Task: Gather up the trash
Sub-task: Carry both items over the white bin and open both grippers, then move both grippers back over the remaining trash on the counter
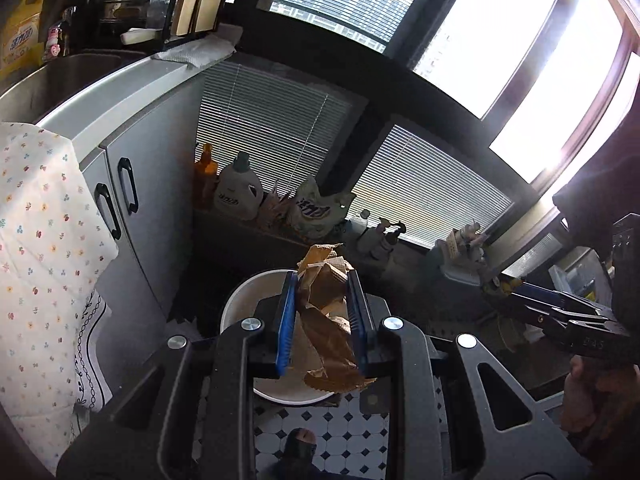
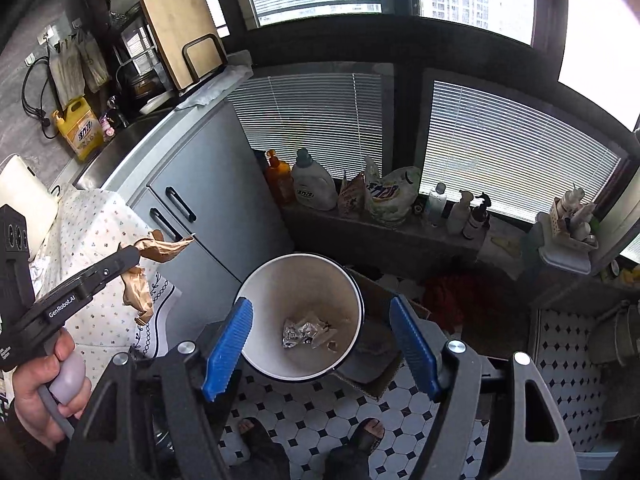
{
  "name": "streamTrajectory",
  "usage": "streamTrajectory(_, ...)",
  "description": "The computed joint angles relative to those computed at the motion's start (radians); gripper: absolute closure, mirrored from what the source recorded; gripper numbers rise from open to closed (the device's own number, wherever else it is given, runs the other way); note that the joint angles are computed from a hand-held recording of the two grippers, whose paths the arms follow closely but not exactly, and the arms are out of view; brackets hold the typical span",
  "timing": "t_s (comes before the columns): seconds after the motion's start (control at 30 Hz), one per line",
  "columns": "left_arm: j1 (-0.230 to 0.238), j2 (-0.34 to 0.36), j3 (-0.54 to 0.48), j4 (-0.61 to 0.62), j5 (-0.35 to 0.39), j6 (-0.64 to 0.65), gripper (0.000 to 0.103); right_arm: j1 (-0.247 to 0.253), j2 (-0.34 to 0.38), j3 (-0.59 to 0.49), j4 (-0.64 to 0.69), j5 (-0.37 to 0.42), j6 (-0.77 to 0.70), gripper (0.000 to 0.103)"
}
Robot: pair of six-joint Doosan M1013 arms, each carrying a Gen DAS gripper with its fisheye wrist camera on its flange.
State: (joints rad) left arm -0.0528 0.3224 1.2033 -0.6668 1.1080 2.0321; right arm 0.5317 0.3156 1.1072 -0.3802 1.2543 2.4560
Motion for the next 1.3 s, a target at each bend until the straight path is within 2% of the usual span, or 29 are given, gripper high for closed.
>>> streamTrajectory(0.3,-0.054,0.035,-0.003,0.001,0.024,-0.001,0.076,-0.014,-0.043,0.062,-0.022,0.03,0.035,0.03)
streamTrajectory(0.4,-0.061,0.042,-0.006,0.006,0.027,-0.011,0.067,-0.019,-0.051,0.075,-0.02,0.031,0.036,0.03)
streamTrajectory(0.47,-0.058,0.043,-0.005,-0.007,0.026,-0.008,0.055,-0.023,-0.054,0.08,-0.014,0.031,0.034,0.03)
streamTrajectory(0.67,-0.045,0.029,-0.006,0.009,0.013,-0.011,0.044,-0.024,-0.043,0.069,0.005,0.012,0.023,0.027)
streamTrajectory(0.83,-0.016,0.014,-0.016,0.052,-0.009,-0.032,0.033,-0.015,-0.01,0.021,0.017,-0.012,-0.005,0.022)
streamTrajectory(1.07,0.047,-0.014,-0.025,0.12,-0.057,-0.09,0.015,0.013,0.062,-0.09,0.025,-0.037,-0.055,0.007)
streamTrajectory(1.17,0.078,-0.029,-0.025,0.158,-0.084,-0.119,0.007,0.024,0.1,-0.149,0.048,-0.044,-0.091,0.008)
streamTrajectory(1.3,0.122,-0.045,-0.024,0.204,-0.104,-0.163,0.006,0.043,0.156,-0.238,0.079,-0.048,-0.145,0.008)
